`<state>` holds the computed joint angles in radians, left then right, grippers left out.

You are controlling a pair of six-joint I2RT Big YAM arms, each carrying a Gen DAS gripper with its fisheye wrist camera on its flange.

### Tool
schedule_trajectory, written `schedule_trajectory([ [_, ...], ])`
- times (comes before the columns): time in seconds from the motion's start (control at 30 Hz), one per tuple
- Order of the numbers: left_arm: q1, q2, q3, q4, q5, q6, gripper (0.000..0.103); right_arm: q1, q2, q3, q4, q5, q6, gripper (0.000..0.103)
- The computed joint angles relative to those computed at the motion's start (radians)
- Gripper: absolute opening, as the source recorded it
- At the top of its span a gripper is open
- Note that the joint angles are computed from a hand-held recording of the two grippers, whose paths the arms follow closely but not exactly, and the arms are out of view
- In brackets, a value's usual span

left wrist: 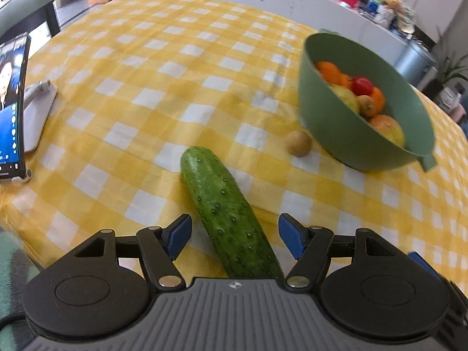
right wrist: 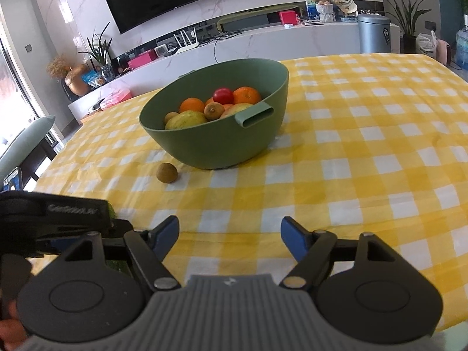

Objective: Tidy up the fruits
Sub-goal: 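Grasp the green cucumber with the left tool, then lift the cucumber with the left tool while the right tool grasps the last brown kiwi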

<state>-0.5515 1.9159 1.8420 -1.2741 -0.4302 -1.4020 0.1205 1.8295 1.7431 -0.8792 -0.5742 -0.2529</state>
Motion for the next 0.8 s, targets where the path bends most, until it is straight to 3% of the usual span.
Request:
schedule_trajectory([
  [0.17, -0.008, 0.015, 0.009, -0.009, -0.018, 0.026, 0.072, 0.002, 0.005, 0.005, -0.010, 0.004, -0.006, 0.074],
  [0.23, -0.013, 0.025, 0.021, -0.026, -0.033, 0.042, 0.062, 0.004, 0.009, 0.010, -0.016, 0.008, -0.007, 0.074],
  [0.37, -0.015, 0.016, 0.006, -0.002, -0.043, 0.066, 0.059, 0.008, 0.014, 0.016, -0.026, 0.015, -0.017, 0.074],
  [0.6, -0.011, -0.036, -0.065, 0.118, -0.036, 0.177, 0.049, 0.012, 0.012, 0.014, -0.021, 0.016, -0.027, 0.074],
  [0.8, 0.026, -0.085, -0.116, 0.199, -0.034, 0.244, 0.047, 0.021, 0.002, -0.004, 0.014, -0.011, -0.037, 0.073],
])
